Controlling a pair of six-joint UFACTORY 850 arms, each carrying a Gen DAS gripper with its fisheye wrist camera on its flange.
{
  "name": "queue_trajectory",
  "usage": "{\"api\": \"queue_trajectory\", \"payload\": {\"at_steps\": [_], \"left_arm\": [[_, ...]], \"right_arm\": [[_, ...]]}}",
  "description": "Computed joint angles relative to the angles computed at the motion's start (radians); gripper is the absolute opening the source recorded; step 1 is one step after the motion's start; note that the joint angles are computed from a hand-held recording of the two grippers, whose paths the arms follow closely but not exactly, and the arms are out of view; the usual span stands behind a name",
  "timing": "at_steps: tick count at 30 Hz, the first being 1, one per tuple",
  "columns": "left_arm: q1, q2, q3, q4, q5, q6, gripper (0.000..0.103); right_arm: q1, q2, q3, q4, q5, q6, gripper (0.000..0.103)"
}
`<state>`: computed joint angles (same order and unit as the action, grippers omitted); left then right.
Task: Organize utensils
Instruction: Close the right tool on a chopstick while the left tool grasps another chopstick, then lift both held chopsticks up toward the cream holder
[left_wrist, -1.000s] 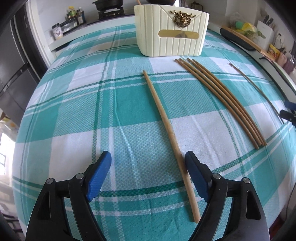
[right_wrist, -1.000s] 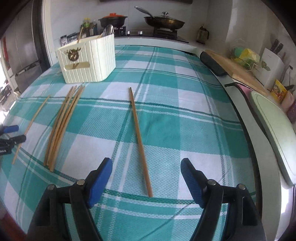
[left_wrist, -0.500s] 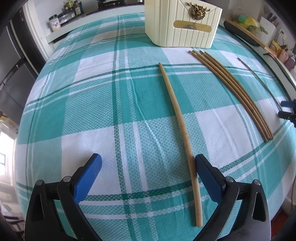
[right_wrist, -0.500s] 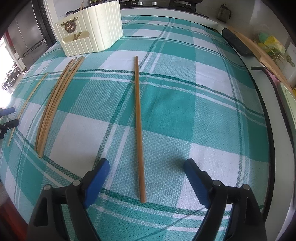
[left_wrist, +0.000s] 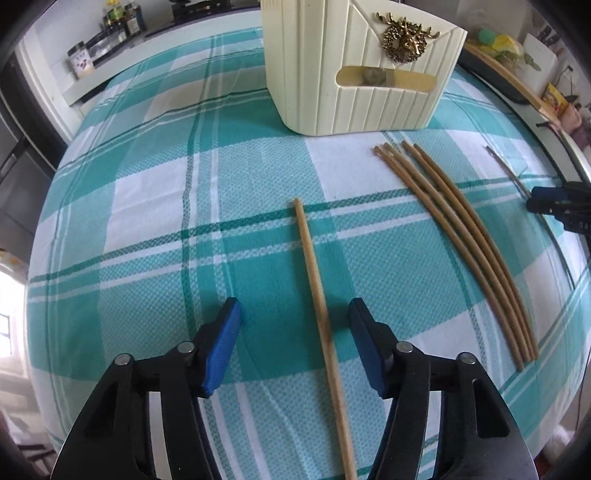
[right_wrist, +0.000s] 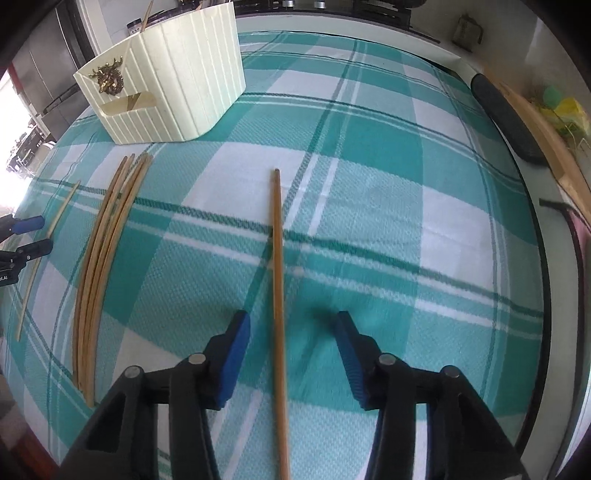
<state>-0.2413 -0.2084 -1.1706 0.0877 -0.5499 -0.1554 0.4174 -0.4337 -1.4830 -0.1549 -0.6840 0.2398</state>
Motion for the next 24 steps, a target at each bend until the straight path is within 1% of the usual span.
{"api": "queue_trajectory", "payload": {"at_steps": [1, 2, 4, 5, 6, 7, 8, 10, 13, 17, 20, 24], "left_arm": [[0.0, -0.014, -0.018, -0.004, -0.008, 0.003, 0.055], [-0.001, -0.027, -0.036, -0.01, -0.021, 0.007, 0.053], [-0.006, -0.047, -0.064, -0.005, -0.038, 0.01, 0.045], [-0.008, -0.055, -0.074, -0.011, -0.041, 0.021, 0.036], [-0.009, -0.062, -0.084, -0.021, -0.044, 0.035, 0.026], [-0.009, -0.069, -0.093, -0.03, -0.046, 0.047, 0.018], [-0.009, -0.074, -0.101, -0.037, -0.046, 0.053, 0.007], [-0.001, -0.077, -0.106, -0.064, -0.036, 0.06, 0.006], [0.022, -0.035, -0.076, -0.177, 0.018, 0.125, 0.005], [0.036, 0.079, -0.006, -0.355, 0.101, 0.273, 0.005], [0.041, 0.17, 0.042, -0.499, 0.143, 0.411, 0.005], [0.039, 0.265, 0.087, -0.646, 0.172, 0.567, 0.005]], "right_arm": [[-0.005, -0.029, -0.039, 0.018, -0.007, -0.009, 0.038], [-0.01, -0.056, -0.077, 0.04, -0.012, -0.021, 0.038], [-0.014, -0.105, -0.147, 0.056, -0.03, -0.028, 0.034], [-0.012, -0.126, -0.178, 0.038, -0.043, -0.016, 0.023], [-0.011, -0.147, -0.209, 0.032, -0.06, -0.015, 0.005], [-0.015, -0.163, -0.235, 0.051, -0.073, -0.024, 0.006], [-0.021, -0.172, -0.251, 0.079, -0.079, -0.033, 0.006], [-0.03, -0.16, -0.244, 0.118, -0.056, -0.034, 0.006], [-0.036, -0.088, -0.168, 0.177, 0.045, -0.051, 0.006], [-0.034, 0.073, -0.019, 0.272, 0.18, -0.124, 0.006], [-0.018, 0.188, 0.072, 0.268, 0.253, -0.131, 0.006], [0.013, 0.328, 0.186, 0.232, 0.343, -0.092, 0.006]]}}
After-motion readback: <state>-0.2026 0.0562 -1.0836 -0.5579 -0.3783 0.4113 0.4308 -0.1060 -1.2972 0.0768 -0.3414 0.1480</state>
